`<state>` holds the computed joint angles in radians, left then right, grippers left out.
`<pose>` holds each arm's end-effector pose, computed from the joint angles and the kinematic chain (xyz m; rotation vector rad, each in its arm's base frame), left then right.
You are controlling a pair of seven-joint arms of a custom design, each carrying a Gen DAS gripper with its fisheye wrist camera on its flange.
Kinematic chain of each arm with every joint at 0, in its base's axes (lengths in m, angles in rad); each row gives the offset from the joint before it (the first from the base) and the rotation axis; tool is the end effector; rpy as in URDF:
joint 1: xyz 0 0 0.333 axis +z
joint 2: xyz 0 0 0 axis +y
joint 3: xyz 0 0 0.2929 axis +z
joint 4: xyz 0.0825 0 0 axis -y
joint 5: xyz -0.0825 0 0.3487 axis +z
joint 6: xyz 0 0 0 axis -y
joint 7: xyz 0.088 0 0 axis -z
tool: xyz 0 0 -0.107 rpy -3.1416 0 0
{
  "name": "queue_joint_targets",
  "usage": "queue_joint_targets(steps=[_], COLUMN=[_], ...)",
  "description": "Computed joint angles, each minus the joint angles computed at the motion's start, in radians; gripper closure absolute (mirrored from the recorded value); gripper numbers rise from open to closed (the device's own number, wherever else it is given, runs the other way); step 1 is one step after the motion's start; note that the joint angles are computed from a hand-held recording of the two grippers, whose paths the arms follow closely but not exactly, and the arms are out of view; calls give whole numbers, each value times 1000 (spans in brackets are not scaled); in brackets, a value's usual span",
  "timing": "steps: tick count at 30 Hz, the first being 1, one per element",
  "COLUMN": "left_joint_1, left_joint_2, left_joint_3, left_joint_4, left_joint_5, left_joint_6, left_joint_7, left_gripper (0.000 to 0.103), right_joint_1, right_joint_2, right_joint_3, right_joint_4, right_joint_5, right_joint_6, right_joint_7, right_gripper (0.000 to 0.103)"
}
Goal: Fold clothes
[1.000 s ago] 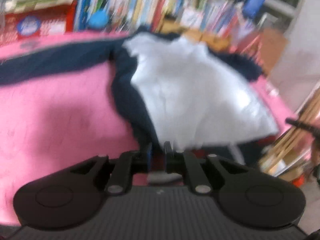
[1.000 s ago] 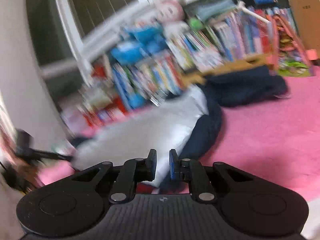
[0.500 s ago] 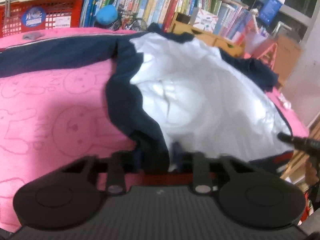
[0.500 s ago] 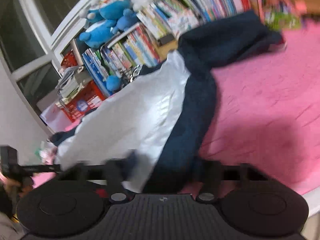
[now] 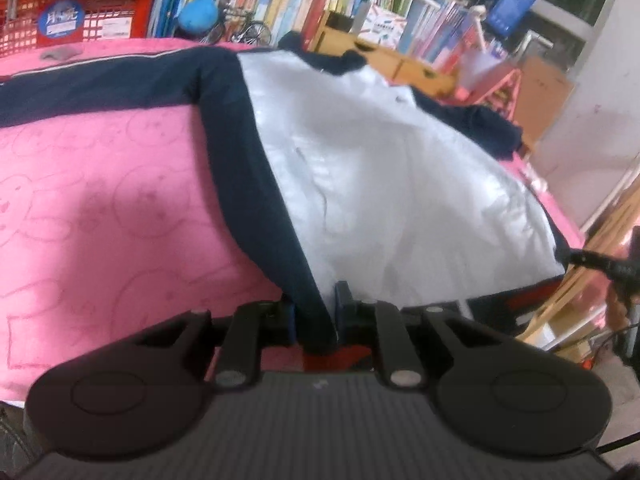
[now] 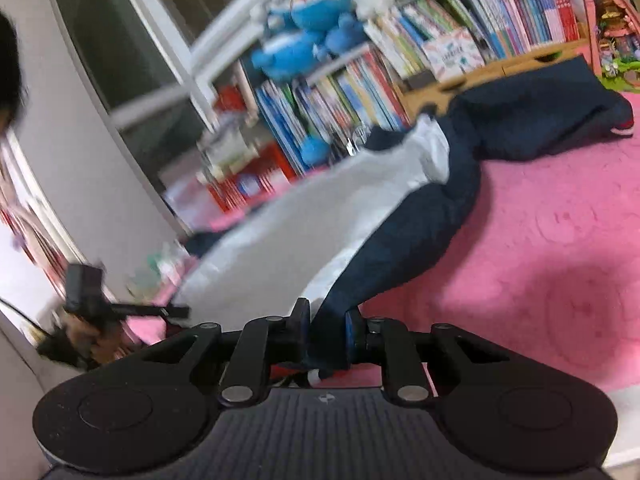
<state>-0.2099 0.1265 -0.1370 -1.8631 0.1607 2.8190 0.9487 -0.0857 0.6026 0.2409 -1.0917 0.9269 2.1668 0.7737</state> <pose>0.5712 -0.2105 0.5396 -1.9794 1.6961 -1.0573 0.7114 0.0850 0.5389 -1.7702 1.0339 0.0491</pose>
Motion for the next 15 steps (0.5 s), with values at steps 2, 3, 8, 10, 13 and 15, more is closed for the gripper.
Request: queue_joint_targets(steps=[2,3,8,10,13,15], left_joint_1=[-4,-6,25,44,56,42], left_joint_2=[-8,-21,-110,-117,-64,-1], left_joint_3=[6,13,21,5,-11,-7], left_joint_4=[-1,-5,-39,-15,48,114], left_joint_5=[29,66,361,481,544,552], left_joint_6=[-29,-45,-99,-145,-114,-94], left_joint_7=[-7,-22,-248,-335,-342,-311], left_gripper=[78,76,59,59,57,54], right_joint_1=[43,61,63,42,15,36], right_joint_2=[-20,-32,-89,-84,-52,-22], right_joint_3=[-37,-53,-80,-56,20,48], right_joint_4=[-29,-48,-138,-122,-69,-25], right_joint_5=[-94,-142,-231,-193,-106,-97], right_joint_6=[40,67,265,333,350,325], right_joint_7=[-5,-9,-6,8,-59,-103], right_gripper=[78,73,58,57,52,50])
